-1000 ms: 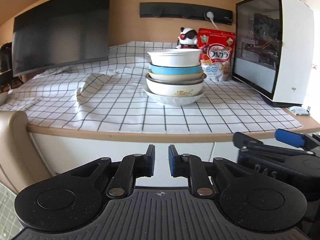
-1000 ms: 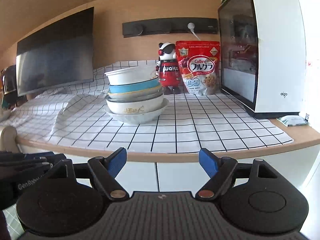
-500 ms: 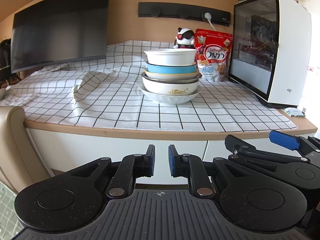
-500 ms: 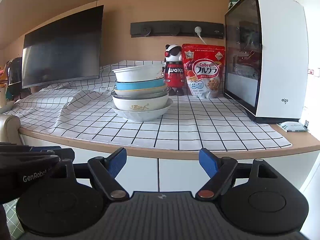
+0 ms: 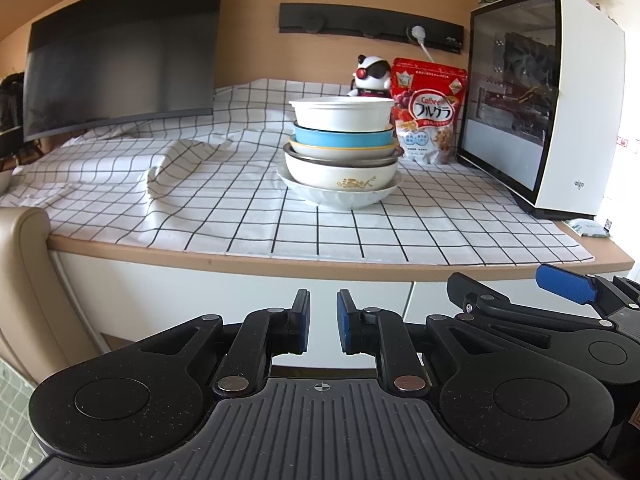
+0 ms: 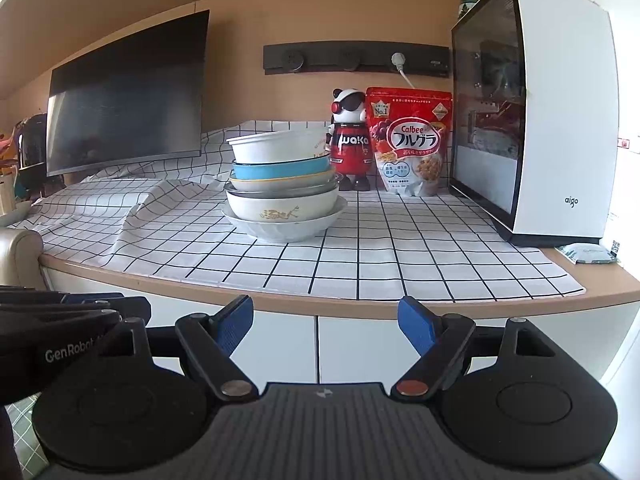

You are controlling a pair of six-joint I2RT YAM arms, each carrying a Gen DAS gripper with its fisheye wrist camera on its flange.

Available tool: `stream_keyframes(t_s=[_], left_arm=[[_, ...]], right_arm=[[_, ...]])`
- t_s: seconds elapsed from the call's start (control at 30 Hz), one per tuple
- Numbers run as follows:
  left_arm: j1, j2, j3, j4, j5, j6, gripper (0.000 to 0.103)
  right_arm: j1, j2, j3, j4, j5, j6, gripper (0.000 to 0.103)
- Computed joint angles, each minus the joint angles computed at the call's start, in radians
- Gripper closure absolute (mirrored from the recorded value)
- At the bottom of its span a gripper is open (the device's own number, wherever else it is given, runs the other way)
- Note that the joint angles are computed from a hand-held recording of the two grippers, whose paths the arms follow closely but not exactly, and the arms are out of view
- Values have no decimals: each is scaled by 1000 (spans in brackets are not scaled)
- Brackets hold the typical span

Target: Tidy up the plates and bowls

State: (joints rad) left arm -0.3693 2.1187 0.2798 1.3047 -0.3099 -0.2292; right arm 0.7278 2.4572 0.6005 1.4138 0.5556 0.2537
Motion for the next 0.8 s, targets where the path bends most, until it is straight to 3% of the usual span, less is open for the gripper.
stream_keyframes(t_s=[0.8], left_arm=[[-13, 5, 25, -43, 2, -9, 86]], right_arm=[[-25, 8, -12, 9, -18, 4, 23]])
